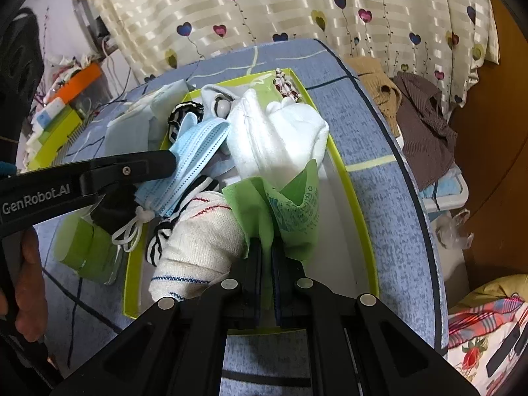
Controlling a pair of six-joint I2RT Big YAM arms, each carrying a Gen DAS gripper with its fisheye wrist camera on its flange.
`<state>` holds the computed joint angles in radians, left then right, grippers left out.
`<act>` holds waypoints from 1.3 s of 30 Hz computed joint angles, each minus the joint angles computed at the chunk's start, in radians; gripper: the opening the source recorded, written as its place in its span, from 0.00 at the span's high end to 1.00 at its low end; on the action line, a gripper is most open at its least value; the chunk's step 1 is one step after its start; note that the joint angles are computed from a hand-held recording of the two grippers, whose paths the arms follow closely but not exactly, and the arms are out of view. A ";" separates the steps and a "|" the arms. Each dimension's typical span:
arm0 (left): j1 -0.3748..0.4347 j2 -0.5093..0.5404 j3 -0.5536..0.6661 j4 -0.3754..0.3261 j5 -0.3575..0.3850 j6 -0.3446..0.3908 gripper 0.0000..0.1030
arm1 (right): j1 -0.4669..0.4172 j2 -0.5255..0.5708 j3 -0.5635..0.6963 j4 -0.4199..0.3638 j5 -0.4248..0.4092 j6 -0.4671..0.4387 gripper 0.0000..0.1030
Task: Organize soft objects
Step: 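Carry the mask and green cloth over the box and lower them in, then open both grippers to release the mask and cloth into the box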
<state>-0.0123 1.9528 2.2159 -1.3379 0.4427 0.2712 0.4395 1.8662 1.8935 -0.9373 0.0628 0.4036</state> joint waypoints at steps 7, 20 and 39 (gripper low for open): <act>0.002 0.044 0.065 -0.002 -0.019 -0.051 0.90 | -0.001 0.046 0.064 -0.011 0.009 0.010 0.94; 0.032 0.088 0.155 -0.010 0.077 -0.126 0.55 | -0.015 0.136 0.201 -0.041 -0.050 0.024 0.81; 0.102 -0.030 0.046 0.052 0.250 -0.073 0.55 | 0.025 0.085 0.198 -0.065 0.064 -0.002 0.53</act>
<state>0.0901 1.9228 2.2618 -1.2859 0.6931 0.1987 0.4649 1.9512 2.0912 -1.0022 0.1271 0.4017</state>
